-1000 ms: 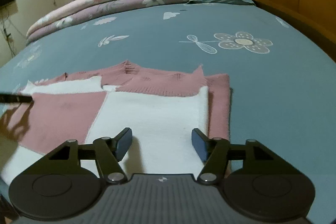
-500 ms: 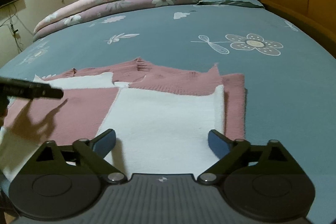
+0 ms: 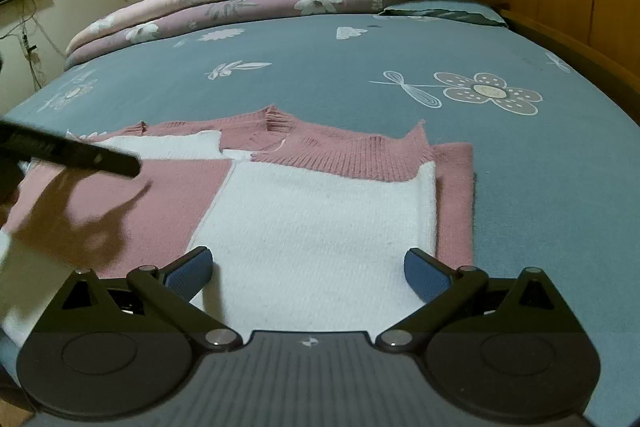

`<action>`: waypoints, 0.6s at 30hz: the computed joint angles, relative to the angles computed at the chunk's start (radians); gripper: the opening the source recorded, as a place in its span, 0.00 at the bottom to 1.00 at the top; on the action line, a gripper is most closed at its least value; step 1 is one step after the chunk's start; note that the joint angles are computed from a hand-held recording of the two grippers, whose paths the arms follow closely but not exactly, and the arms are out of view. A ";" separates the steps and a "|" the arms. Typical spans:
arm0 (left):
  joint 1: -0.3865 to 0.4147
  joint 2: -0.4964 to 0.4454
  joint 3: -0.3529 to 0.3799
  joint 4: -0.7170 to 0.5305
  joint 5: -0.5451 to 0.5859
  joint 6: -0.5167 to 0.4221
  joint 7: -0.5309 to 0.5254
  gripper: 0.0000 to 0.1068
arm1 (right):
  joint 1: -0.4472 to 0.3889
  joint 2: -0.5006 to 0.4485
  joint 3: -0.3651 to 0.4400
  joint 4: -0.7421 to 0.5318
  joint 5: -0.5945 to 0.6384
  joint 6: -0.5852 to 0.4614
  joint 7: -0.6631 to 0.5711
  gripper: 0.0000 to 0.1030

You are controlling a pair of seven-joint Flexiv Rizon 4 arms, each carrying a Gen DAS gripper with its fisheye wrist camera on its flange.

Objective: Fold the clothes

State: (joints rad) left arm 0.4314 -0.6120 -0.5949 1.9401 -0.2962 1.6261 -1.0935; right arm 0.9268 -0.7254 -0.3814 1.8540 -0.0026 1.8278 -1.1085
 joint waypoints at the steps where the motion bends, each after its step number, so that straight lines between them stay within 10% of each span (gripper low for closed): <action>1: -0.019 0.004 0.028 -0.020 0.028 -0.020 -0.035 0.82 | 0.018 0.002 -0.018 0.002 0.006 -0.013 0.005 1.00; 7: 0.151 0.054 -0.179 0.119 0.025 0.060 -0.026 0.83 | 0.070 0.043 -0.056 0.050 0.008 -0.015 0.028 1.00; 18: 0.288 0.138 -0.219 0.322 0.130 0.117 -0.232 0.83 | 0.052 0.045 -0.003 0.090 0.054 0.052 -0.015 1.00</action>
